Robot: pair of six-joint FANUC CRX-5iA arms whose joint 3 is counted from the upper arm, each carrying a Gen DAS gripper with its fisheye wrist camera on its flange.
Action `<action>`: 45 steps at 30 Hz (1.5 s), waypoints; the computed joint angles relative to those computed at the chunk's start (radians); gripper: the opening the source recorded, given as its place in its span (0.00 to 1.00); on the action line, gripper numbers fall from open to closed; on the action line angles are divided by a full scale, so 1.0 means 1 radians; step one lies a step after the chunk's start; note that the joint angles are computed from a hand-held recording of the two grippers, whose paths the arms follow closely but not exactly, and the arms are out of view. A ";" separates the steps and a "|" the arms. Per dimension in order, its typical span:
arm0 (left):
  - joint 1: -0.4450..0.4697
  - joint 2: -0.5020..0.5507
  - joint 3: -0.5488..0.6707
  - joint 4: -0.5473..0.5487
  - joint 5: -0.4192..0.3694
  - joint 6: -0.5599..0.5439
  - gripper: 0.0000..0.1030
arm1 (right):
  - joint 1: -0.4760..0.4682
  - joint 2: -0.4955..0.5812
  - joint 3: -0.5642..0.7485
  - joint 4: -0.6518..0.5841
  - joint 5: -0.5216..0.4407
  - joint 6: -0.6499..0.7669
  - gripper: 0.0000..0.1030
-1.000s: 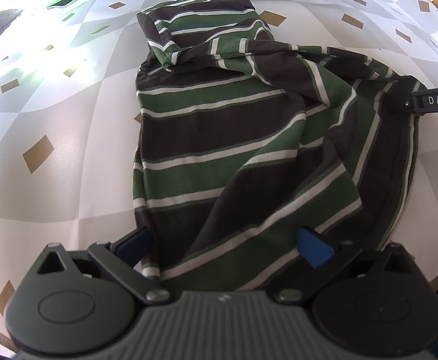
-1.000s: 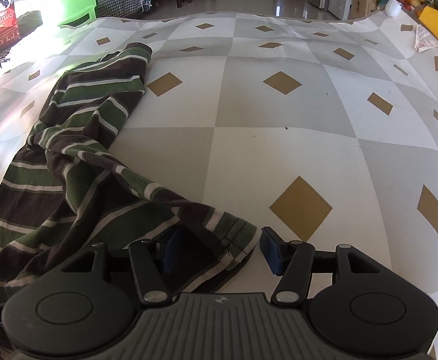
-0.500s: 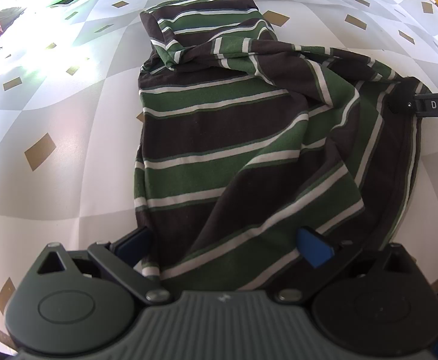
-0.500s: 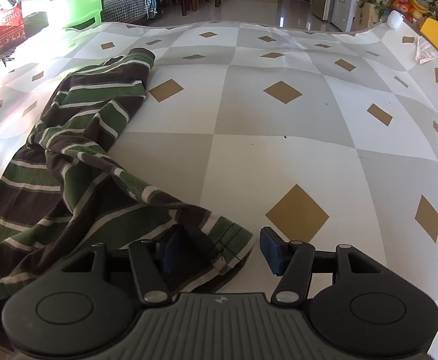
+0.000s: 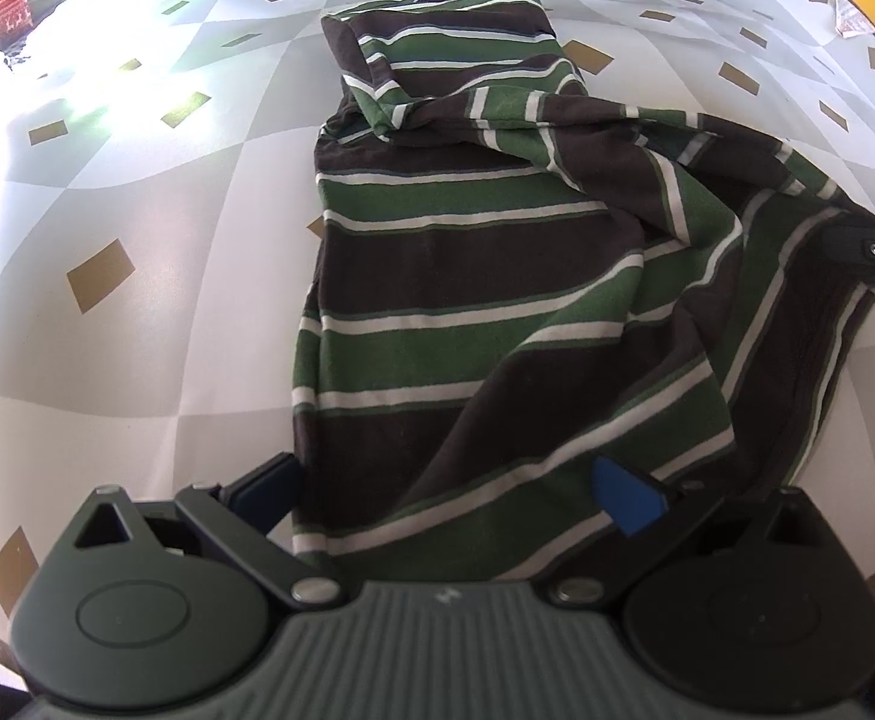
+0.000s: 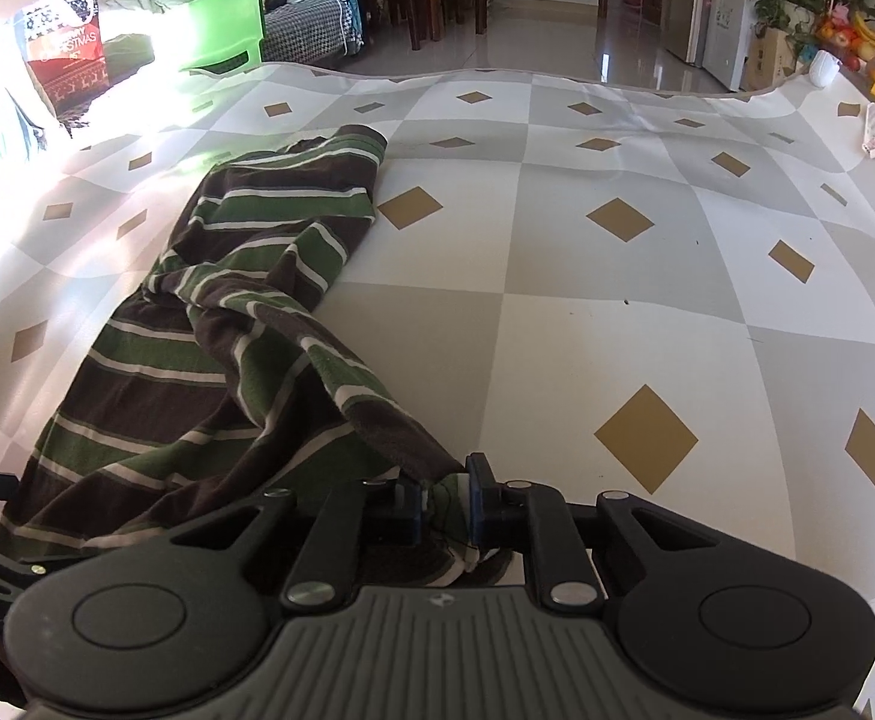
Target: Fold clothes
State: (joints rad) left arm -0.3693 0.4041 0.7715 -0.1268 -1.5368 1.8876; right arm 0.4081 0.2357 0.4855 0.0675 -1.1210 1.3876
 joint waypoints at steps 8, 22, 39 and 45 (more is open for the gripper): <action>0.026 -0.032 -0.056 0.014 0.021 0.100 1.00 | 0.019 -0.112 -0.060 -0.088 0.071 -0.001 0.12; 0.037 -0.044 -0.057 0.019 0.031 0.069 1.00 | 0.087 -0.191 -0.071 -0.269 0.071 0.075 0.11; 0.130 -0.138 -0.163 0.058 0.120 0.179 1.00 | 0.130 -0.098 0.041 -0.438 -0.048 0.214 0.11; 0.146 -0.164 -0.181 0.056 0.146 0.206 1.00 | 0.143 -0.072 0.058 -0.458 -0.047 0.221 0.11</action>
